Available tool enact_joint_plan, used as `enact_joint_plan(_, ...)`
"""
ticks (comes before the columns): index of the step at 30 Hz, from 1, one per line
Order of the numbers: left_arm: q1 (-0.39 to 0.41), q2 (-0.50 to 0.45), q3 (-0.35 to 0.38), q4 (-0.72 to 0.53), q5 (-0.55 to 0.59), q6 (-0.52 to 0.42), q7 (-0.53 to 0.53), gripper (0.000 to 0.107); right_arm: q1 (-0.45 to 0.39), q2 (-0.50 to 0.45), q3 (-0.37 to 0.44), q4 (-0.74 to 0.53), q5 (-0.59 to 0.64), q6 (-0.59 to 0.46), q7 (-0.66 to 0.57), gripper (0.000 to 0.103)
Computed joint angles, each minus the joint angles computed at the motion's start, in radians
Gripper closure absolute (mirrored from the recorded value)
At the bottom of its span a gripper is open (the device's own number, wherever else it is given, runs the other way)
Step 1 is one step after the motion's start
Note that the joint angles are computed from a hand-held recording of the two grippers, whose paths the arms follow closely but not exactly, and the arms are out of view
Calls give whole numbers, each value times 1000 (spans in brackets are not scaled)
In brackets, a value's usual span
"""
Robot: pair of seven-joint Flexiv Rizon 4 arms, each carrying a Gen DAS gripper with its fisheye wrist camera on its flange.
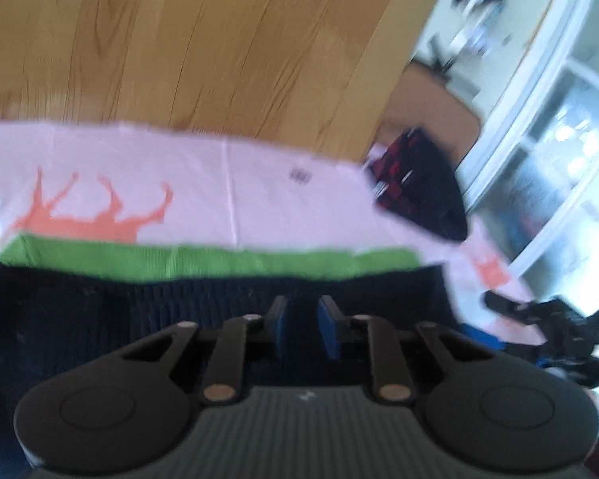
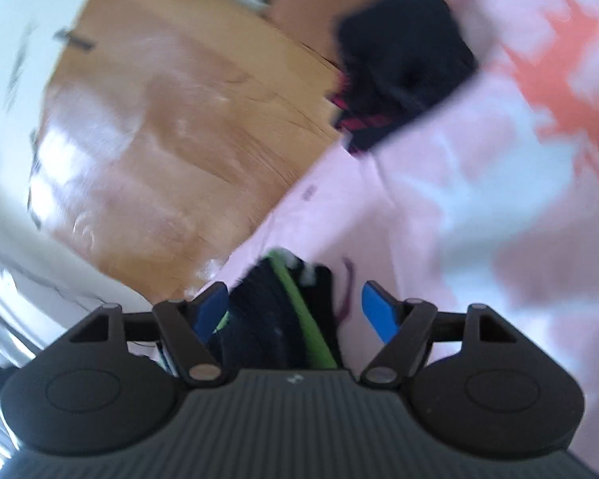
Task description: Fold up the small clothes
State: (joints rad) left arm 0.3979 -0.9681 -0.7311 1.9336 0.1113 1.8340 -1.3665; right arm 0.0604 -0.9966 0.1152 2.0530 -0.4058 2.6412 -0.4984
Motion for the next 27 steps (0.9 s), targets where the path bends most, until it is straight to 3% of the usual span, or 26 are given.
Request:
enact_joint_plan(1,-19,-5,20,-26,-30,-53,-7,100,-11,-9,9,-6,-28,-6,19,26)
enact_joint_plan(3,-1,-69,-3,-48,-24,-31,24,100,20,0,-8,-13,-23,-39,-6,24)
enact_joint_plan(6,30,-84,-36,-43,-44,-55,17,100,55,41,-35,-20,-22,-141,-59,24)
enact_joint_plan(10,-32,-42,30,-37,-49,-9,11,100,76,26,-24,-69,17,-201,-100,25)
enact_joint_plan(12,-27,-47,30,-30,-36,7,4,100,18,10,25,-98,-76,-246,-55,51)
enact_joint_plan(14,10,-73,-7,-33,-21,-11,4,100,-85,-29,107,-133,-236,-277,65,62)
enact_joint_plan(17,61,-111,-62,-33,-13,-37,13,101,-161,-57,161,-155,-382,-187,173,68)
enact_joint_plan(19,80,-123,-82,-30,-13,-43,21,101,-130,-16,141,-146,-396,-137,145,68)
enact_joint_plan(22,168,-129,-147,14,-19,-79,27,99,-71,38,109,-176,-469,-171,171,68)
enact_joint_plan(24,251,-137,-180,82,13,24,19,95,-37,38,96,-230,-541,-200,223,67)
enact_joint_plan(25,275,-115,-166,116,27,96,-13,86,-22,31,90,-266,-584,-218,259,66)
enact_joint_plan(27,330,-69,-131,185,46,235,-90,80,11,6,76,-351,-682,-265,349,65)
